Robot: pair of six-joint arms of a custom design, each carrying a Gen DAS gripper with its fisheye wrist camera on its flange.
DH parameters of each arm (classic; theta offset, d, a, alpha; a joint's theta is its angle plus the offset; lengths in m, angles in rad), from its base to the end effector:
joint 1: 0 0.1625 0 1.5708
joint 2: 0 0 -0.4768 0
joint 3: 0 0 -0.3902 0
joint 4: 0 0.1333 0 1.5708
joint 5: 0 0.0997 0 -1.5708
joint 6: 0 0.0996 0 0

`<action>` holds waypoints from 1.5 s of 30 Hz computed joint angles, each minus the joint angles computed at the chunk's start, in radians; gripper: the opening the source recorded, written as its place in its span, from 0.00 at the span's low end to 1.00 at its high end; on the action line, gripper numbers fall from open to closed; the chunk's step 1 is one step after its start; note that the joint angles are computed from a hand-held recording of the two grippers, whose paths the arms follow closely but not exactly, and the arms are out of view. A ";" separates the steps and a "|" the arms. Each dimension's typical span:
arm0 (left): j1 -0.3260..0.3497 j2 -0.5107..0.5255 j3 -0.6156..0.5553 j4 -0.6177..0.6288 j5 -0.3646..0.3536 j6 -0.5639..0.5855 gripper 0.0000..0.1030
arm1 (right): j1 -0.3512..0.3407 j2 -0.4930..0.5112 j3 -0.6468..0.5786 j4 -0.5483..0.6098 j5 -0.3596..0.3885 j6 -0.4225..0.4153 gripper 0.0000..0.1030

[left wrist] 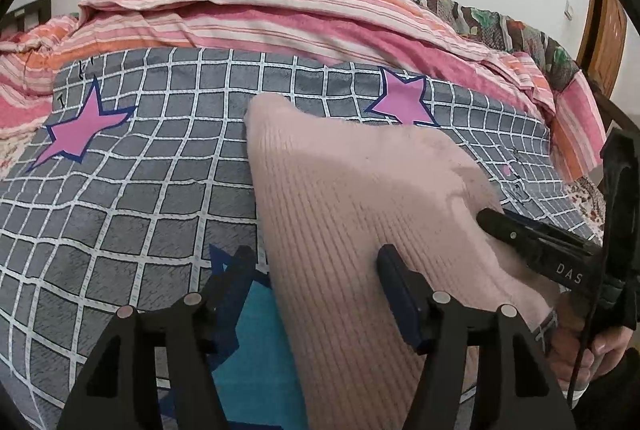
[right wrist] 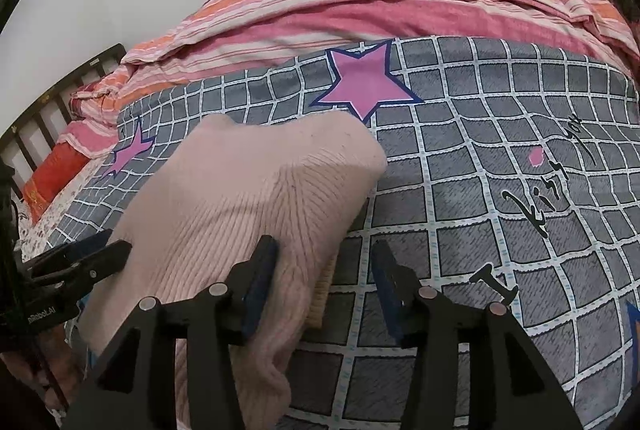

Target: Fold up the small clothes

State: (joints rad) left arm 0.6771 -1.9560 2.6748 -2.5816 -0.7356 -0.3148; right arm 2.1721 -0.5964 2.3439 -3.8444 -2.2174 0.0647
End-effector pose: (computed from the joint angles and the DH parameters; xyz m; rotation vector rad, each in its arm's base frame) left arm -0.0489 -0.3051 0.3121 0.5475 2.3999 -0.9164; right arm 0.3162 -0.3313 0.0275 0.4535 -2.5164 0.9270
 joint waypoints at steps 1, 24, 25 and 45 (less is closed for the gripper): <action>-0.005 -0.002 0.002 0.003 0.006 0.000 0.60 | -0.001 0.000 0.001 -0.002 0.002 0.000 0.45; -0.028 -0.033 0.005 0.039 0.028 -0.040 0.64 | 0.059 0.041 -0.026 -0.031 -0.076 -0.092 0.26; -0.032 -0.038 0.004 0.047 0.031 -0.043 0.64 | 0.052 0.034 -0.020 -0.029 -0.063 -0.086 0.26; -0.047 -0.172 -0.034 0.247 -0.035 -0.080 0.66 | 0.109 -0.028 0.033 -0.010 -0.101 -0.002 0.40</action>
